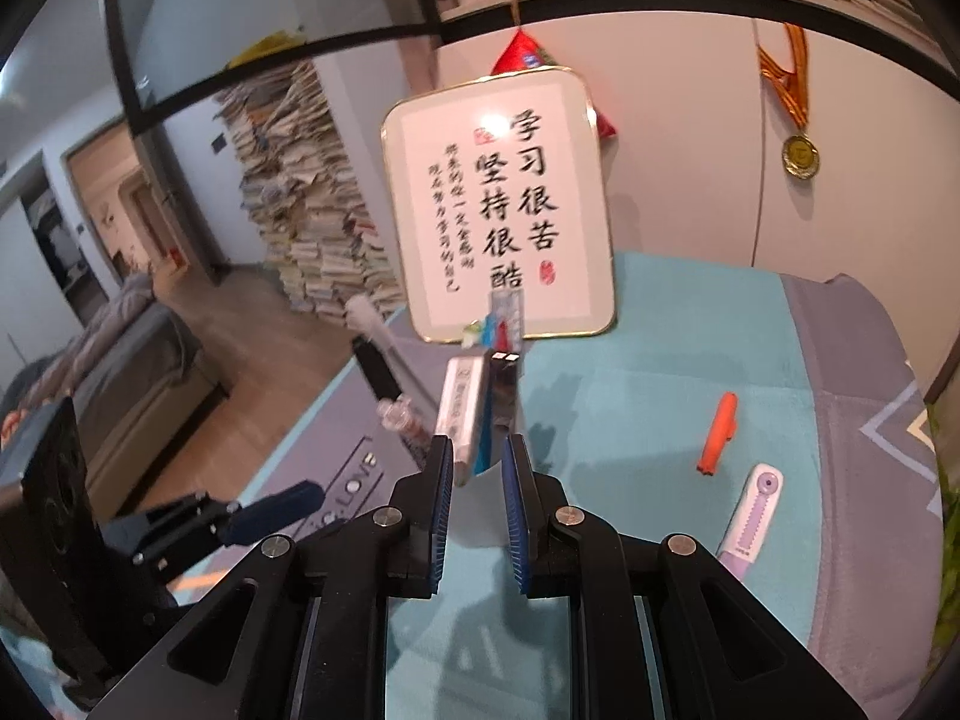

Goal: Organize stationery
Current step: 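Carry the white eraser over the frosted cup and release it with the right gripper, then move the left tool to the orange highlighter while the right tool lowers onto the correction tape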

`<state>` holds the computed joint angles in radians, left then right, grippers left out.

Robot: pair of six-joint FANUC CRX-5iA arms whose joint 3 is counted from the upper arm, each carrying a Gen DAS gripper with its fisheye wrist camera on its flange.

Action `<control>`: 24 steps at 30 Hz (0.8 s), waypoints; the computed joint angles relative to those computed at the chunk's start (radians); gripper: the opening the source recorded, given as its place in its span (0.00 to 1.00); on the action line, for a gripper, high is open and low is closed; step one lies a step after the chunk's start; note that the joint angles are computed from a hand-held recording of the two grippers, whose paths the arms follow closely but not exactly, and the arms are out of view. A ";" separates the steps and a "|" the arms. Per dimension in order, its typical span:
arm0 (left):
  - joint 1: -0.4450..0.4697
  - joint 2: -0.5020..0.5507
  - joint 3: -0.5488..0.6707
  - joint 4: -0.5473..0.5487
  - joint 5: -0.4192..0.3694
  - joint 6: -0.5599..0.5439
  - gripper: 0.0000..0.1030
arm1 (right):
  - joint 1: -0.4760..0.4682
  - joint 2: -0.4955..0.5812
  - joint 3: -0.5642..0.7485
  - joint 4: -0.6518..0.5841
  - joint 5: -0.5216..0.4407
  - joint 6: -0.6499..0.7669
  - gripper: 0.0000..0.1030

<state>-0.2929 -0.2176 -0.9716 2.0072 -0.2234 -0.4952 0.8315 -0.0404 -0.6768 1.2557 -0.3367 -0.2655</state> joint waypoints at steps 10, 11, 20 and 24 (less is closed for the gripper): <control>0.012 0.007 0.001 -0.021 -0.008 0.026 0.26 | 0.045 0.034 0.058 -0.143 -0.055 0.144 0.17; 0.011 0.008 0.002 -0.022 -0.007 0.026 0.26 | 0.057 0.046 0.079 -0.197 -0.068 0.199 0.17; 0.027 0.012 0.001 -0.048 -0.019 0.049 0.26 | 0.103 0.082 0.109 -0.189 -0.178 0.239 0.20; 0.021 0.010 0.000 -0.031 -0.016 0.035 0.26 | 0.098 0.069 0.089 -0.149 -0.170 0.196 0.17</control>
